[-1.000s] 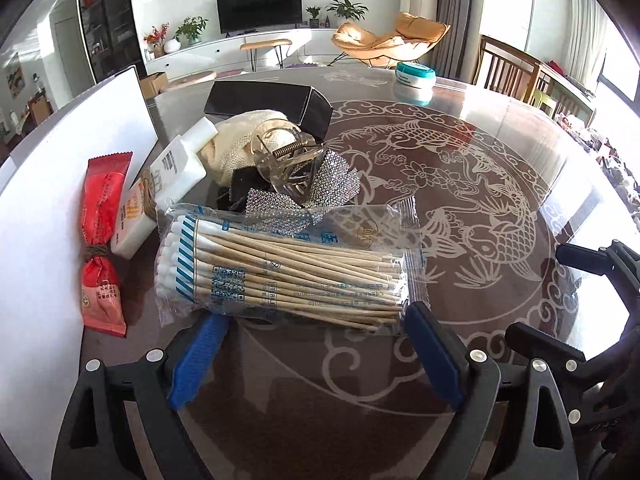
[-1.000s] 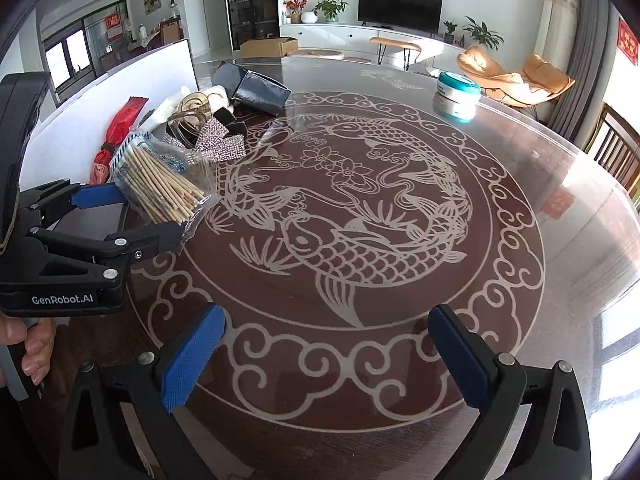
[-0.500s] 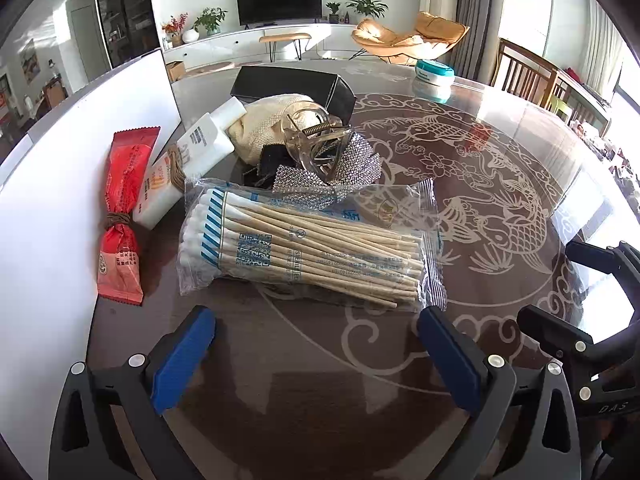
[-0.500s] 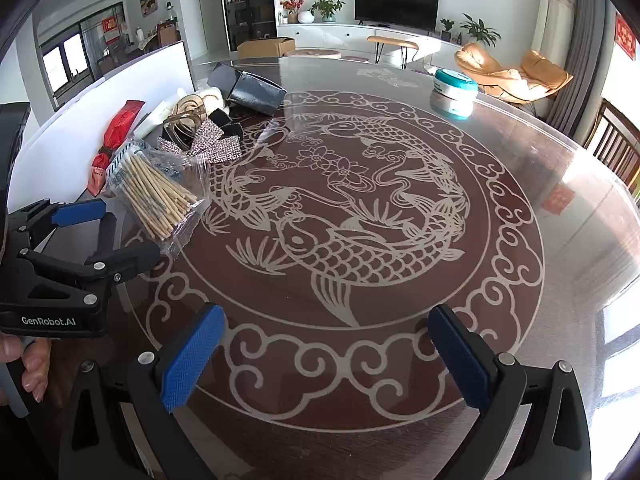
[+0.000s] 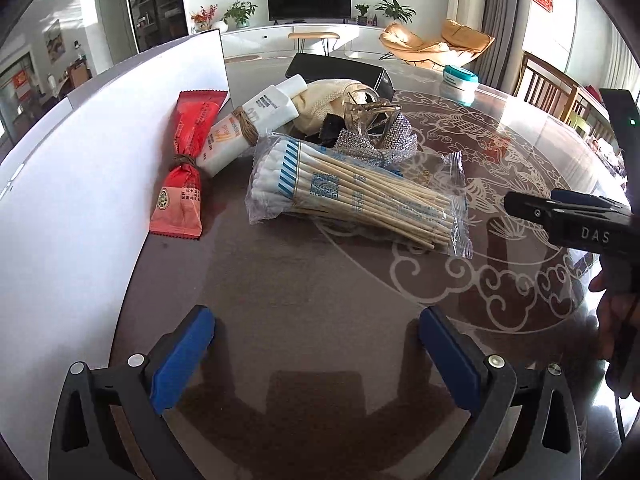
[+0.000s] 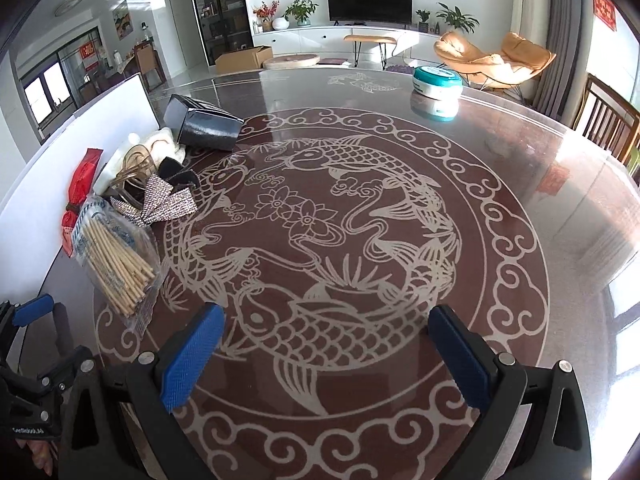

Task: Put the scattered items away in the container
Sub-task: 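Move the left gripper to the cotton swab bag while the right gripper approaches the rhinestone bow clip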

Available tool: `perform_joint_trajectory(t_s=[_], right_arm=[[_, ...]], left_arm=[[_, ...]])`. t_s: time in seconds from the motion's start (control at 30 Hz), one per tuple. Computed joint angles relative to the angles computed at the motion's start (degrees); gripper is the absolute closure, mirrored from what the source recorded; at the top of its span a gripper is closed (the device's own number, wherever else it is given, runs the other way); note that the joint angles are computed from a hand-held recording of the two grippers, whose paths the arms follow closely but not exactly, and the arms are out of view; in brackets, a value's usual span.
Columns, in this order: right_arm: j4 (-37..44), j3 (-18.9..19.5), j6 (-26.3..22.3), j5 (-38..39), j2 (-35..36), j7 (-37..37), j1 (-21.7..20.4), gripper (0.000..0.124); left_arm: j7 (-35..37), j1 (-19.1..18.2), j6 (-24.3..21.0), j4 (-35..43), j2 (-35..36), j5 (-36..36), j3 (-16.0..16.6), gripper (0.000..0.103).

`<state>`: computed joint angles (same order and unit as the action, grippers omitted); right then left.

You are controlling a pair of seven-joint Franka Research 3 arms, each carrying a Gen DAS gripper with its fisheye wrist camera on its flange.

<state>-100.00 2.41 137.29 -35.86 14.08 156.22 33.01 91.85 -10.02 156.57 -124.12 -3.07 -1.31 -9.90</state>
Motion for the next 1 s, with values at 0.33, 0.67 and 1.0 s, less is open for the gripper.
perform_joint_trajectory(t_s=[0.33, 0.67, 1.0], right_arm=[[14.9, -1.8, 0.2, 8.2, 11.1, -18.2, 0.9, 0.021], [13.9, -2.3, 3.7, 11.5, 11.0, -25.5, 1.8, 0.021], [11.9, -3.5, 7.0, 13.9, 10.3, -30.9, 3.1, 0.021]], left_arm=[[-0.1, 0.0, 0.0, 0.1, 0.1, 0.1, 0.0, 0.0], [0.0, 0.1, 0.0, 0.1, 0.1, 0.0, -0.1, 0.0], [0.0, 0.1, 0.1, 0.1, 0.2, 0.1, -0.1, 0.0]])
